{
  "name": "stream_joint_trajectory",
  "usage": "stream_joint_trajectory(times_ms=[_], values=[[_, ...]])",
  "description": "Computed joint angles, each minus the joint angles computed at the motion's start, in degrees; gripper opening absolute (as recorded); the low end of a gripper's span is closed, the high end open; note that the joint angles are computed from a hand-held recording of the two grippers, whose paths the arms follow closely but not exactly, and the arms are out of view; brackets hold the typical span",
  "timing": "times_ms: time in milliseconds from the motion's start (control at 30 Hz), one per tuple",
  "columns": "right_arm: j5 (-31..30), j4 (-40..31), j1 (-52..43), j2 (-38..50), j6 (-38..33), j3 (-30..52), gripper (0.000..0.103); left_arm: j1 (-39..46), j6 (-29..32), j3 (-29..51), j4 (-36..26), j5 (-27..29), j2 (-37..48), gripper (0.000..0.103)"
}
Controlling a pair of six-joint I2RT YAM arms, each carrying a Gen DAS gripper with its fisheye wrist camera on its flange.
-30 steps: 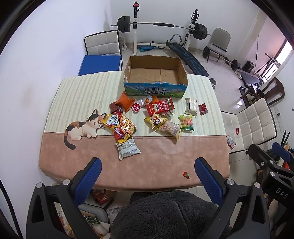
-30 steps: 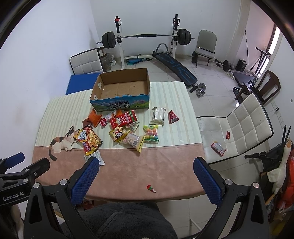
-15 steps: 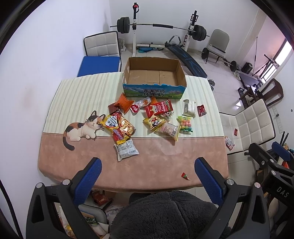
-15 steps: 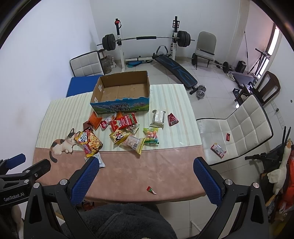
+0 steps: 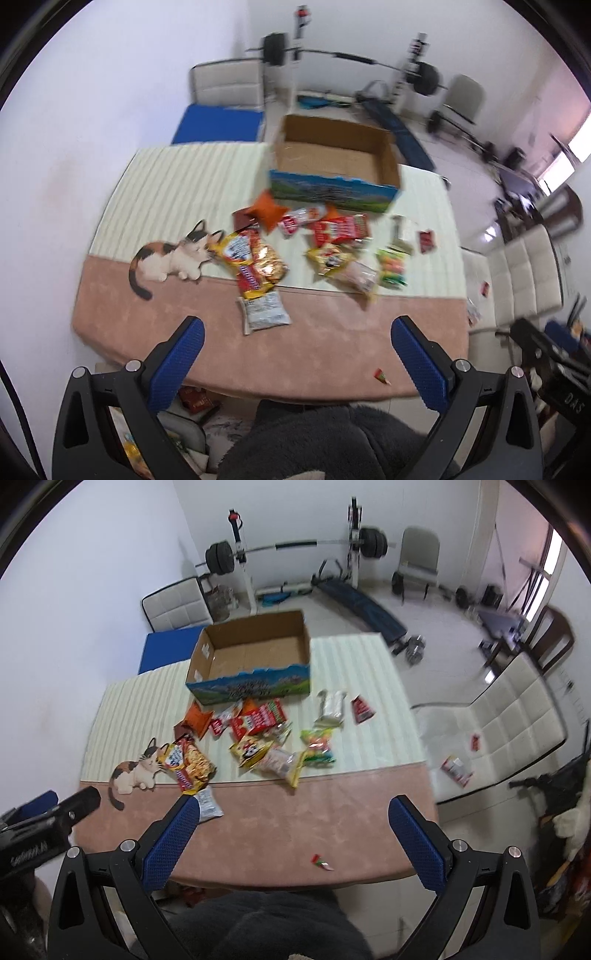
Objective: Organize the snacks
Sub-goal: 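Grasp the yellow Buldak noodle pack with left tool while right tool grasps red sauce packet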
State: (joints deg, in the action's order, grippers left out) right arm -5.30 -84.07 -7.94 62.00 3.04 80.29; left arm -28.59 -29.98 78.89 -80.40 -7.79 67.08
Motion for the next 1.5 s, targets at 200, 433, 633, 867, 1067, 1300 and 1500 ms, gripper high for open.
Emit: stream_joint_trajectory(times_ms=[200,433,633,867,1067,1300,1500], values=[[-2.28,14.87,5.04,7.98,5.39,-13.82,0.103,19.63,9.41,-11.73,11.72,7.23,6.71,0.103],[-2.45,32.19,11.06,28.34,10.76,-19.28,0.103,32.61,11.26,-14.66,24.12,18.15,28.55,0.103],[-2.14,39.18,13.31,46.56,14.36,-11.77,0.103,34.66,7.84,-5.63,30.12,24.29,50.63,0.102],[-3.61,37.47,12.41,63.77,16.56,4.25,0.103,32.35,7.30,12.20,27.94,22.87,71.33,0.102],[-2.33,32.43,10.93,73.17,16.19,16.44,0.103,28.95,8.72,20.32,25.01,19.13,79.51,0.102],[-19.04,40.39,5.74,79.98,34.83,18.15,0.103,29.10,5.66,19.26,27.81,19.77,80.67,0.101],[-24.26,47.56,5.74,85.06,48.52,19.24,0.100,27.51,11.16,14.65,31.68,15.58,77.37,0.096]])
